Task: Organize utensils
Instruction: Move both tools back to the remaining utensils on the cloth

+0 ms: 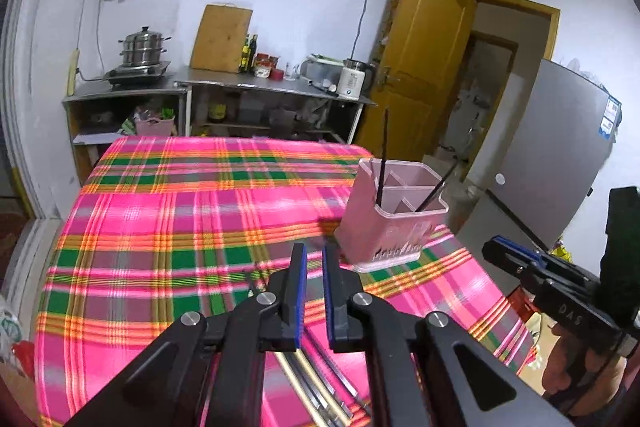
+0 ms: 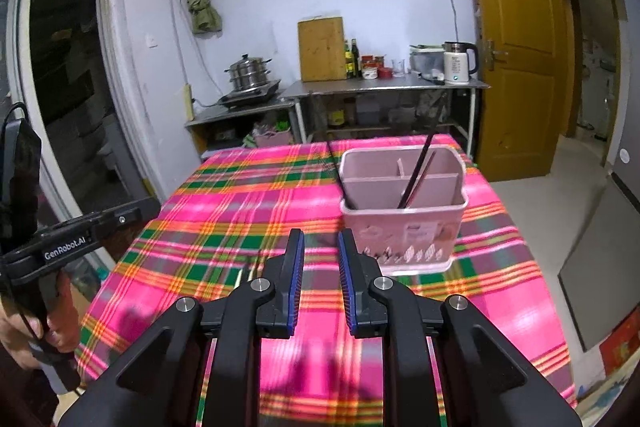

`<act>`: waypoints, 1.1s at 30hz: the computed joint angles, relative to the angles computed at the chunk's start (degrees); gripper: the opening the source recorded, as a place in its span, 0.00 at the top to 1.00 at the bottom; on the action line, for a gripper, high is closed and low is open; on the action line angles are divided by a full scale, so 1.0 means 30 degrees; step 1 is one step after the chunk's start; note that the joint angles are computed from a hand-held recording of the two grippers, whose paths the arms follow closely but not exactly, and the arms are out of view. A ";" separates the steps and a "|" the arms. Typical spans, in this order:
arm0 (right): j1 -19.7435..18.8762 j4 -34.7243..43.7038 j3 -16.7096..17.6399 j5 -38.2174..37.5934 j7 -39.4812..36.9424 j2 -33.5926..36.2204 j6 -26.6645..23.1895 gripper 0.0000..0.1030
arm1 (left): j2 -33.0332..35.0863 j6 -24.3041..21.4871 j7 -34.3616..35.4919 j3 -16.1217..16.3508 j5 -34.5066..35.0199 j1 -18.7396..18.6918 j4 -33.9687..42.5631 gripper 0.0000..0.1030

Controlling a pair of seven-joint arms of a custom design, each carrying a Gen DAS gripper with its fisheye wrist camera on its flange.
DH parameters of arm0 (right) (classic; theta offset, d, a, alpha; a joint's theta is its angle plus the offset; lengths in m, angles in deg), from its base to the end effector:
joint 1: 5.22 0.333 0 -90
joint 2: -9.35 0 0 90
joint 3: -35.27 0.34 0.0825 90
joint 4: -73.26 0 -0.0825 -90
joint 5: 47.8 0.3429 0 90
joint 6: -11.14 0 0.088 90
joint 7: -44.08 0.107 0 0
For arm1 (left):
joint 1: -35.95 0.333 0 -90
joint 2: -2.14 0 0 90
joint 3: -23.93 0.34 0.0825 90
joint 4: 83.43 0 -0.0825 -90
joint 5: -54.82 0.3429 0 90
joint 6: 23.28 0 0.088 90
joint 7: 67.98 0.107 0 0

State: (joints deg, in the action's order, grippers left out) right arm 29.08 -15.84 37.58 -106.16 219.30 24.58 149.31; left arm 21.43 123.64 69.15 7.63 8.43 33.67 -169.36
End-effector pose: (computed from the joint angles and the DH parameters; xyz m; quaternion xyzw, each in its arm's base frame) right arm 0.5308 0.3836 0.5973 -0.5308 0.6949 -0.3268 0.3586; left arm 0.6539 -0.1713 0.5966 -0.4224 0.7676 -0.4724 0.0964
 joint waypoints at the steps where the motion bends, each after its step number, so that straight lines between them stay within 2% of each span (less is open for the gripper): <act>1: 0.0049 -0.0166 0.0031 -0.0037 0.0101 -0.0044 0.0062 0.83 | -0.0244 0.0091 0.0204 -0.0007 -0.0188 0.0129 -0.0503 0.91; 10: 0.0408 -0.0745 0.0292 0.0226 0.0668 0.0112 0.0635 0.83 | -0.1698 0.0251 0.1539 0.0493 -0.1338 0.0472 -0.3261 0.89; 17: 0.0691 0.0000 0.0324 0.1031 -0.0486 0.0951 0.0931 0.83 | -0.2019 0.0145 0.2157 0.0868 -0.1922 0.0446 -0.4148 0.89; 22: 0.0708 0.1044 0.0181 0.2431 -0.2236 0.2099 0.1386 0.83 | -0.1393 -0.0113 0.1720 0.1028 -0.1756 0.0504 -0.3855 0.89; 33: 0.0065 0.3880 -0.0274 0.7473 -0.6638 0.5520 0.2460 0.83 | 0.1657 -0.0968 -0.1684 0.0910 0.1148 0.0589 -0.1071 0.89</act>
